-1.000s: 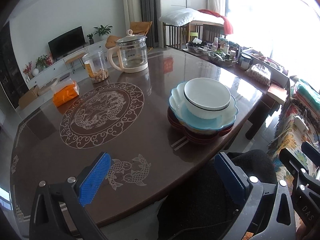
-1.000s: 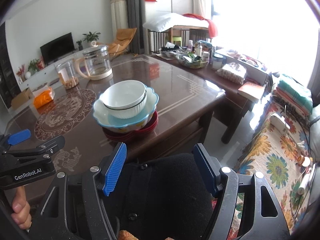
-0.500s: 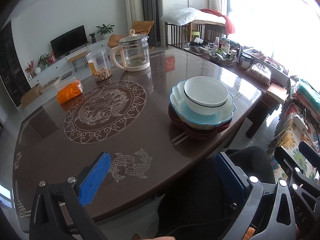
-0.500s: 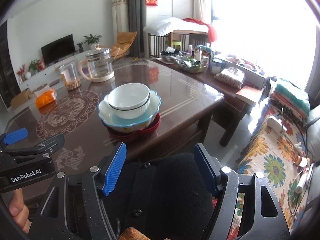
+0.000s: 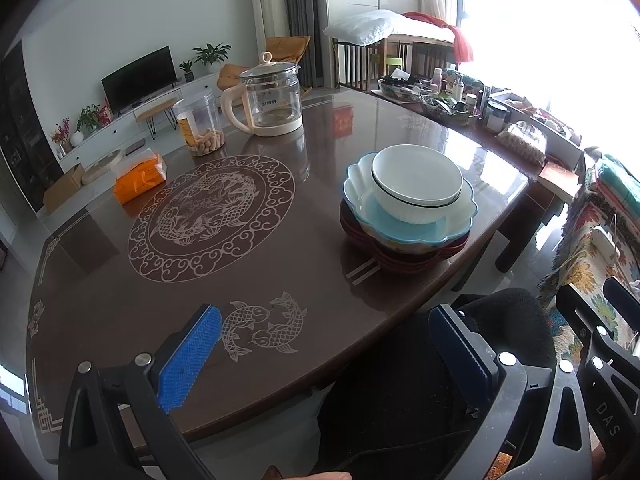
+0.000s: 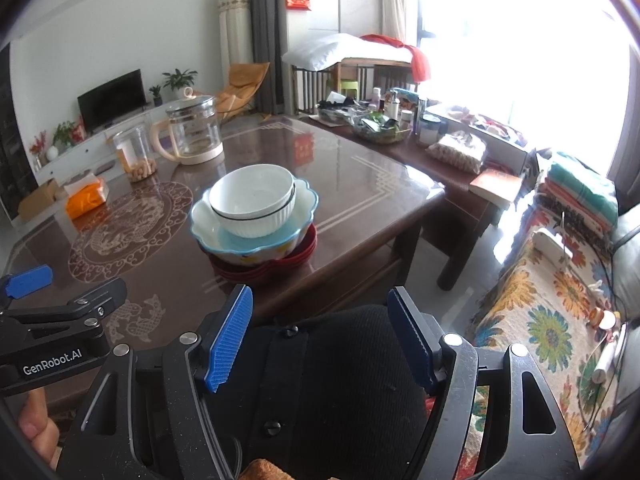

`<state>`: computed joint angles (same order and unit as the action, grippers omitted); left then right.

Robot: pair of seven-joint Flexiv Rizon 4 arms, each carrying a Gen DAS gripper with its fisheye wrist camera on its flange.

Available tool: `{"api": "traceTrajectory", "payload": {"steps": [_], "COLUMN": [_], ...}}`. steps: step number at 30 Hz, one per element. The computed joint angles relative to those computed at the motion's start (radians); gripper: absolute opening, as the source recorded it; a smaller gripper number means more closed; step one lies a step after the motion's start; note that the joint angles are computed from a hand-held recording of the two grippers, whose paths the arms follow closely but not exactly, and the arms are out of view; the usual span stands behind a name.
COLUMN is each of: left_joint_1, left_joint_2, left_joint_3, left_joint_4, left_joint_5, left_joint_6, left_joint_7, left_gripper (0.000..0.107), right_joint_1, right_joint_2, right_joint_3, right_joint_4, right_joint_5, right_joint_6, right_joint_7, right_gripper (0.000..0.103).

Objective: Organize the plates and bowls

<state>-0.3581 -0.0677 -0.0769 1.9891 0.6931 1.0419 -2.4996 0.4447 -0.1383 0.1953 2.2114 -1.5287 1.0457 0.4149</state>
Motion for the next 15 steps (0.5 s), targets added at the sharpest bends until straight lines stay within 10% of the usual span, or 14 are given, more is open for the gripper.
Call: {"api": "traceTrajectory", "payload": {"steps": [15], "left_joint_1": [0.004], "left_joint_2": [0.006], "left_joint_3": [0.001], "left_joint_4": [0.006], "left_joint_5": [0.014], "left_joint_6": [0.003], "left_joint_7": [-0.014], "left_gripper": [0.103], "right_joint_1": [0.014], "right_joint_2": [0.005], "right_joint_3": [0.006], "right_joint_4": [-0.003], "right_joint_5": [0.003], "right_joint_6": [-0.049], "right_joint_7": [-0.005], "right_gripper": [0.074]}}
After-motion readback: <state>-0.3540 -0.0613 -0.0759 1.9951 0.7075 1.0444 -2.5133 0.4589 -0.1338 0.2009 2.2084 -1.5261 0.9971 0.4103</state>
